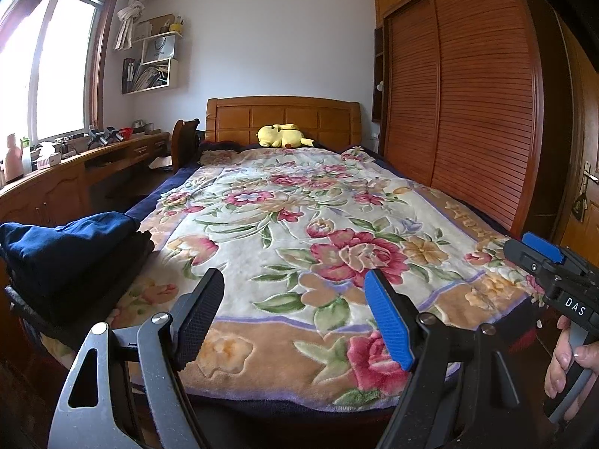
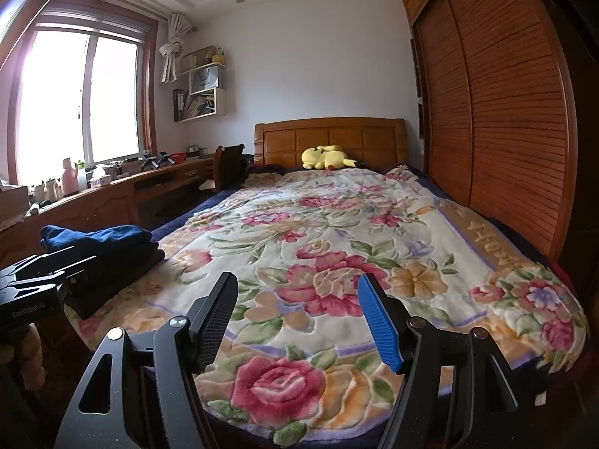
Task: Fold large clothes
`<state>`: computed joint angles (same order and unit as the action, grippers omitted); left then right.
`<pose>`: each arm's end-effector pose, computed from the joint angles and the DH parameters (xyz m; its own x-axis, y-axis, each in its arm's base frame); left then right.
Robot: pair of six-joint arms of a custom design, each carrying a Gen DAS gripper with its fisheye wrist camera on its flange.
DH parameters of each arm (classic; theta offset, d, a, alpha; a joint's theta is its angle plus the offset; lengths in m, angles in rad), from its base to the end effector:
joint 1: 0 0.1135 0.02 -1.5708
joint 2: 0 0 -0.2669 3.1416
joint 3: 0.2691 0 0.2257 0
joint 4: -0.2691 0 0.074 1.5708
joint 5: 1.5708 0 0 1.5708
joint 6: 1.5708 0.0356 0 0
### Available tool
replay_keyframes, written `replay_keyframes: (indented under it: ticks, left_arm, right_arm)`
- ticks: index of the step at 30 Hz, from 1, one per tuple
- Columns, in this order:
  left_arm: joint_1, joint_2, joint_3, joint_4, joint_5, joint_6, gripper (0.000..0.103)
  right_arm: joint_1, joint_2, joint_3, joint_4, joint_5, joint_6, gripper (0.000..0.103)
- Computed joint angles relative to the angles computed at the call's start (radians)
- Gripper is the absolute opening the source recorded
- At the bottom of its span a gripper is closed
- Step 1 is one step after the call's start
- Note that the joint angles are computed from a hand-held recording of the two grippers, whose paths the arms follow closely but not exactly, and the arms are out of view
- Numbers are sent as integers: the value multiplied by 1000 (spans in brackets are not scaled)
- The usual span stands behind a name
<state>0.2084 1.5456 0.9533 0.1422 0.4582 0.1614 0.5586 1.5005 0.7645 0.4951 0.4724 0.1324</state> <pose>0.3189 0.0514 0.2625 -0.3873 0.0654 -0.9196 0.2699 0.9618 -0.0452 0.2676 0.1481 0.2529 -0.2134 0.0053 -0.9770 -0.0697 0.9974 0.0206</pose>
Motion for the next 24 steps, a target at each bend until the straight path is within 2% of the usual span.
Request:
replay_keyframes:
  ticks: [24]
  left_arm:
    - [-5,-1,-3,1,-4,-1,78]
  right_arm:
    - [-31,-19,-21,4,-46,-10,70]
